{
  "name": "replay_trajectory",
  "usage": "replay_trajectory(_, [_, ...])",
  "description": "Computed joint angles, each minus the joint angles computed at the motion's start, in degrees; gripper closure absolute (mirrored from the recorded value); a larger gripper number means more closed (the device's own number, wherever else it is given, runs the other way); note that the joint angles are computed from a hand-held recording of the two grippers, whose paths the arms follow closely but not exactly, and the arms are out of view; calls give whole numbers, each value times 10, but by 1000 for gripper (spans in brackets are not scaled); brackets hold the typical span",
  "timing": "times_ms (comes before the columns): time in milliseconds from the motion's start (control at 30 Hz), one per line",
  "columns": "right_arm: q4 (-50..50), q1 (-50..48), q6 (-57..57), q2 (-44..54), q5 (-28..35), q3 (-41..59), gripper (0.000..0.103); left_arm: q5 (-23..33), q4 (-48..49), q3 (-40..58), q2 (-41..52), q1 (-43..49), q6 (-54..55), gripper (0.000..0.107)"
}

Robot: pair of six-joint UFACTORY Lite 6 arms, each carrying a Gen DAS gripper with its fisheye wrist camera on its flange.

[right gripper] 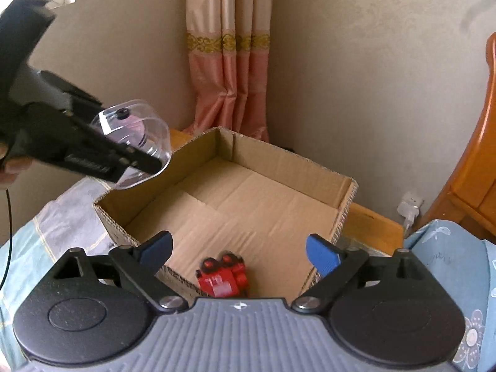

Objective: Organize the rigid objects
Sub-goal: 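Carry both items over the cardboard box and open both tools to drop them, then move both tools back toward the remaining items on the table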

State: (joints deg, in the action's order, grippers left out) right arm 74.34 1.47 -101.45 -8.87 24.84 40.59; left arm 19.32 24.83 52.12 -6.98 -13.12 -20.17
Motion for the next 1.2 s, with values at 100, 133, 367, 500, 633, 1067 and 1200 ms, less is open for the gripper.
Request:
replay_trajectory(100, [-24, -20, 27, -18, 23, -14, 2, -1, 28, 24, 31, -4, -29, 68])
replay_trajectory(133, [-32, -23, 39, -25, 28, -19, 2, 2, 23, 37, 44, -4, -24, 68])
replay_trajectory(367, [-59, -41, 63, -83, 60, -59, 2, 32, 98, 146, 169, -12, -86, 68])
replay_trajectory(500, [-83, -50, 80, -125, 73, -74, 2, 54, 133, 222, 252, -10, -125, 68])
replay_trajectory(633, [-94, -65, 87, -148, 87, -77, 1, 73, 179, 271, 305, -15, -168, 68])
replay_trajectory(1067, [-87, -101, 78, -168, 123, -115, 0, 19, 257, 170, 187, -21, -259, 19])
replay_trajectory(1200, [-93, -110, 84, -199, 126, -143, 0, -2, 236, 96, 101, -15, -240, 16])
